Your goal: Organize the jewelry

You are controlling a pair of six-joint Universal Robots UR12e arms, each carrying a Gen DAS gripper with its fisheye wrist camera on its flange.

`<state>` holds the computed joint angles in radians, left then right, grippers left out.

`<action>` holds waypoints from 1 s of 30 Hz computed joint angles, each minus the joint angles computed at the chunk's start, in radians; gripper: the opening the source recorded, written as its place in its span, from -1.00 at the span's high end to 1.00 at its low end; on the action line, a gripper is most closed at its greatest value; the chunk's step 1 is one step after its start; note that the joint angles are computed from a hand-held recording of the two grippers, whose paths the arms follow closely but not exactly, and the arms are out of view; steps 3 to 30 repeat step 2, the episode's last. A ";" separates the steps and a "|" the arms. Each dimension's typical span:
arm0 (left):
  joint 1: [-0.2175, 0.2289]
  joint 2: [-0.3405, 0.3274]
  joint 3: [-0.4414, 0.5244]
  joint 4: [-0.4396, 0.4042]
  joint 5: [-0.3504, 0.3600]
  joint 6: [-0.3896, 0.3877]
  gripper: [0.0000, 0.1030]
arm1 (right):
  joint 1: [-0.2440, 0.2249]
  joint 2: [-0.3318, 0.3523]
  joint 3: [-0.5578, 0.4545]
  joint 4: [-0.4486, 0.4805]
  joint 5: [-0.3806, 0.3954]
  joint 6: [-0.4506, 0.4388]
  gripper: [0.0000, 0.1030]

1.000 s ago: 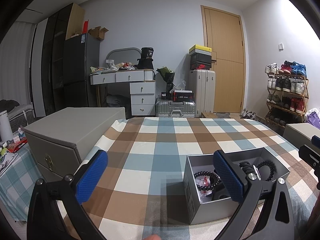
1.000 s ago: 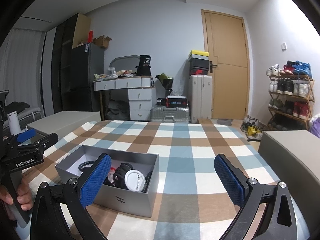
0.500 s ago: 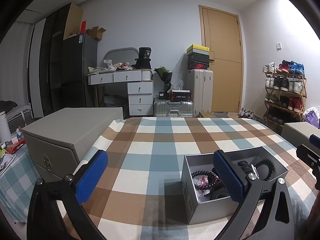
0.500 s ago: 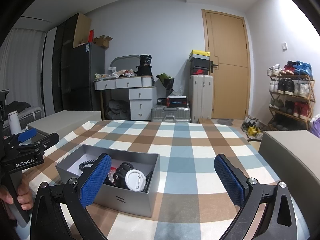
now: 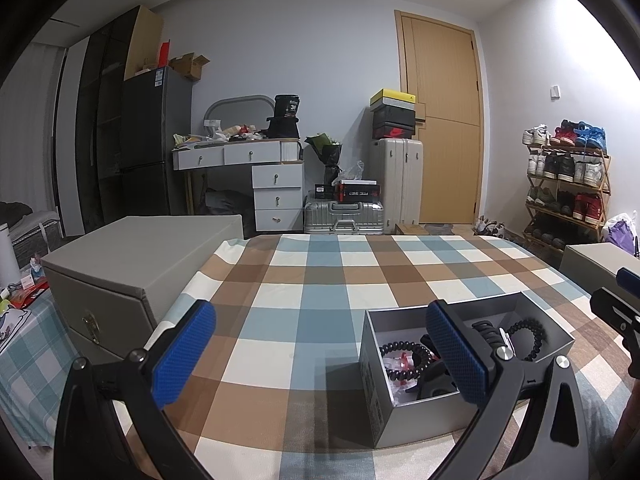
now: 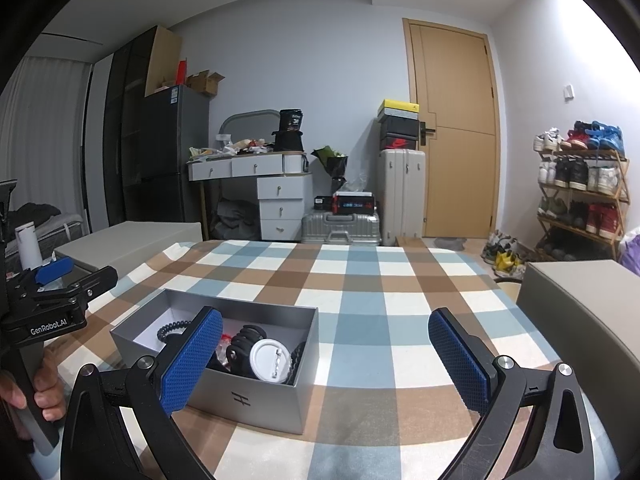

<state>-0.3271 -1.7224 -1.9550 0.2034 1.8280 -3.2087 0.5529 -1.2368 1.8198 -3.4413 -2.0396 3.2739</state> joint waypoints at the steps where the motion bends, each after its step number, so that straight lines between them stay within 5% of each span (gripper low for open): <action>1: 0.000 0.000 0.000 0.000 0.000 0.000 -0.98 | -0.001 0.001 -0.001 0.000 0.001 -0.001 -1.00; 30: -0.002 -0.001 0.002 -0.004 0.002 -0.001 -0.98 | 0.000 0.001 -0.001 0.000 0.000 0.000 -1.00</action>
